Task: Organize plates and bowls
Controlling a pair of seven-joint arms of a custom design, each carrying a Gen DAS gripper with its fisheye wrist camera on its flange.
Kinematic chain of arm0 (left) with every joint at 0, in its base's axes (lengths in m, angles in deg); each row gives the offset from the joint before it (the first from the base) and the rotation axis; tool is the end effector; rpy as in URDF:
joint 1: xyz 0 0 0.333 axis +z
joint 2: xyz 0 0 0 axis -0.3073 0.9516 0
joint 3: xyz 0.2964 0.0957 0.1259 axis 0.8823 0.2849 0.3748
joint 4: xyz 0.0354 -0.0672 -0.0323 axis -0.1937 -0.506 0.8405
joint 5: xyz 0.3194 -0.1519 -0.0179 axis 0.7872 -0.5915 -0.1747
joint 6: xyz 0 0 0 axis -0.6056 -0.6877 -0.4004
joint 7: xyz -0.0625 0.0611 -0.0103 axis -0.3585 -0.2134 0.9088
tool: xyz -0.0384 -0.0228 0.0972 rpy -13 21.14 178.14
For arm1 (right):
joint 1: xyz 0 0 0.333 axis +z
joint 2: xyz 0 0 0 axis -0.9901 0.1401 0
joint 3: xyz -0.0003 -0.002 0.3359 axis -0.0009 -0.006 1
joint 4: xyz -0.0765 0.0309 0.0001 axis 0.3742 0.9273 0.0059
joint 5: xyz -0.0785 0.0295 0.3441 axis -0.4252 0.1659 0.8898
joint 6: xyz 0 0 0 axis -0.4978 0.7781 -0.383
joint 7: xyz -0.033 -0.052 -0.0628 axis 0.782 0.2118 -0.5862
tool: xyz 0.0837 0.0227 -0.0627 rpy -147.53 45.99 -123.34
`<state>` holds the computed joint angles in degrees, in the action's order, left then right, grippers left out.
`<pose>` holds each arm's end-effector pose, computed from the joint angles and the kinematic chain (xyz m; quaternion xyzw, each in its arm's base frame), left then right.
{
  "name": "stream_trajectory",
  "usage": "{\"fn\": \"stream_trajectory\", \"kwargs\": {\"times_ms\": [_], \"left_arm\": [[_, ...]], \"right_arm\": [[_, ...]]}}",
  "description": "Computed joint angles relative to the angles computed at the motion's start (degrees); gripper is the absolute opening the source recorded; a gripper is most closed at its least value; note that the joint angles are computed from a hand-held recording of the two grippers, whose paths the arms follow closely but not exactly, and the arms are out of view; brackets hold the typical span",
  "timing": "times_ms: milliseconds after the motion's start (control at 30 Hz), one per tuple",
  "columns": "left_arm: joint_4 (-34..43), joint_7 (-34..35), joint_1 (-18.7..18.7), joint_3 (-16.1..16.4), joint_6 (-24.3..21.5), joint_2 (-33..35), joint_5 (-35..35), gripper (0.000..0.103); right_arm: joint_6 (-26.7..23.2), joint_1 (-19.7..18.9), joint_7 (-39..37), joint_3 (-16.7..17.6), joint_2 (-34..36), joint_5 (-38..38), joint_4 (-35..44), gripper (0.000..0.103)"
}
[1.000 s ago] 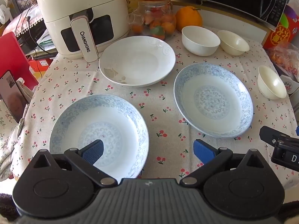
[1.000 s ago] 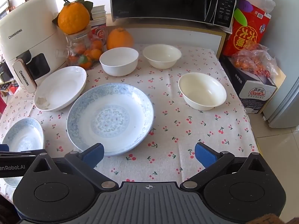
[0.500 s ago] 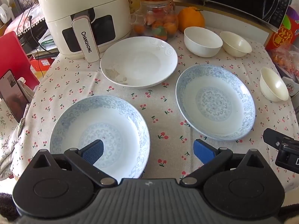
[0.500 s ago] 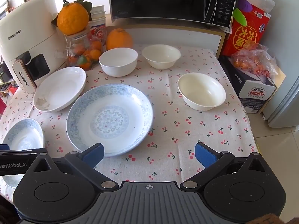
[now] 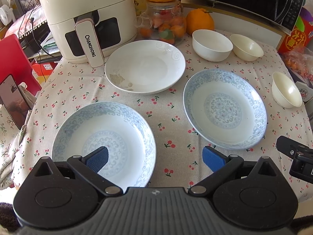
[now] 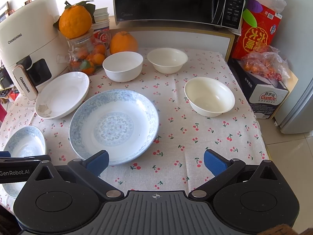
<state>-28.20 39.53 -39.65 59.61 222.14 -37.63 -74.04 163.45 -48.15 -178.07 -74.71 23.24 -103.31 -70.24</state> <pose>0.6337 -0.3142 0.4248 -0.5188 0.8156 -0.2106 0.1463 0.5462 0.3568 0.4211 -0.4661 0.8241 -0.2767 0.1644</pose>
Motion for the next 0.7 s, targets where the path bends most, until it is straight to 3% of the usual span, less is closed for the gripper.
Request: {"fn": "stream_trajectory", "kwargs": {"times_ms": [700], "left_arm": [[0.2,-0.5,0.2,0.1,0.2,0.0,-0.4,0.103]], "right_arm": [[0.4,0.0,-1.0,-0.1,0.6,1.0,0.7,0.103]]}}
